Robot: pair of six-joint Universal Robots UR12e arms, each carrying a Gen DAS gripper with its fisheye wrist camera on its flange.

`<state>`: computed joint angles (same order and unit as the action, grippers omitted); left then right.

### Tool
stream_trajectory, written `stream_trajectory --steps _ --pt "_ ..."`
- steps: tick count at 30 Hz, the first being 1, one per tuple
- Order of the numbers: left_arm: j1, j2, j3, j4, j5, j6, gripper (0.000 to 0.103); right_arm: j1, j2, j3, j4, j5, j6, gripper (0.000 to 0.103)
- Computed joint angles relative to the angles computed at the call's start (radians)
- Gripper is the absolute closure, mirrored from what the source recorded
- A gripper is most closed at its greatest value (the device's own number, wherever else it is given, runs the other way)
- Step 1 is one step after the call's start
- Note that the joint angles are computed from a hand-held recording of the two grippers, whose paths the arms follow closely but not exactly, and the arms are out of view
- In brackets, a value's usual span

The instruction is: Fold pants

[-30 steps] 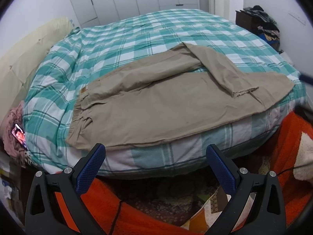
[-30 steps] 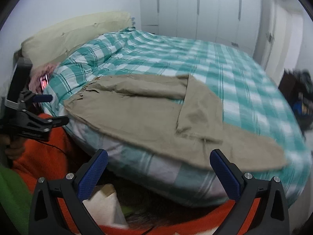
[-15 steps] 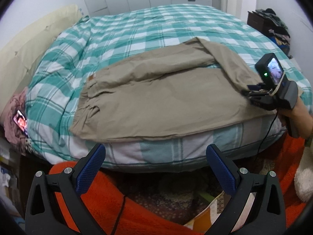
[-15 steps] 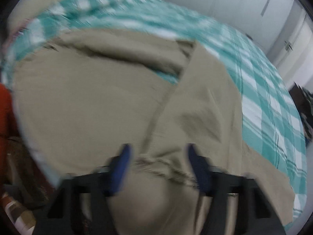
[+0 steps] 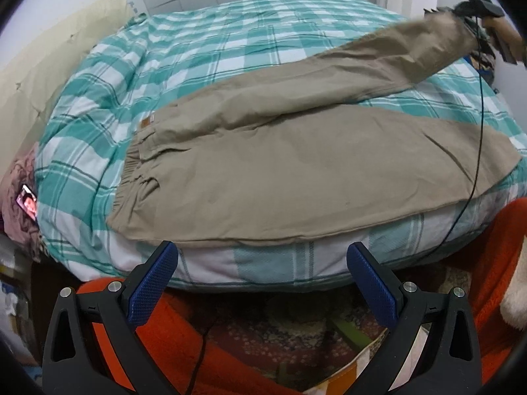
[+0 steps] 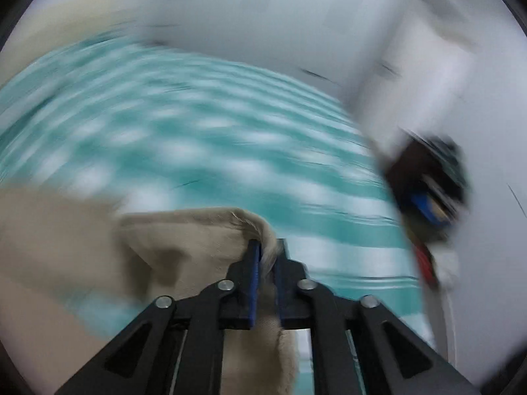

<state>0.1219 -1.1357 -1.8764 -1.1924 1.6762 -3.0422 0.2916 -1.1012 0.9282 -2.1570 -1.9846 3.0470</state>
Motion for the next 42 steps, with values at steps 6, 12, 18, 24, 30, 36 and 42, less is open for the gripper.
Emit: stream_trajectory --steps 6,12,18,24,30,36,42 --pt "0.019 -0.015 -0.007 -0.035 0.013 -0.023 0.001 -0.074 -0.044 0.088 0.052 -0.087 0.175 0.076" --pt "0.028 -0.104 0.041 0.041 -0.024 -0.006 0.001 -0.092 -0.219 0.471 -0.009 0.152 0.195 0.075" --pt "0.022 -0.315 0.141 0.356 -0.039 -0.134 0.001 -0.06 -0.221 0.531 -0.089 0.345 0.18 0.075" --pt "-0.024 -0.528 0.192 0.465 0.123 -0.096 0.002 -0.011 -0.052 0.263 -0.11 0.528 0.149 0.074" --pt "0.02 -0.511 0.071 0.544 0.003 -0.056 0.001 0.024 0.128 0.041 -0.149 0.661 0.195 0.054" --pt "0.032 -0.512 0.052 0.586 -0.026 -0.065 0.001 0.063 0.186 0.017 0.137 0.741 0.084 0.054" --pt "0.024 -0.525 0.062 0.6 -0.03 -0.079 0.001 0.011 0.193 -0.011 0.219 0.939 -0.031 0.058"
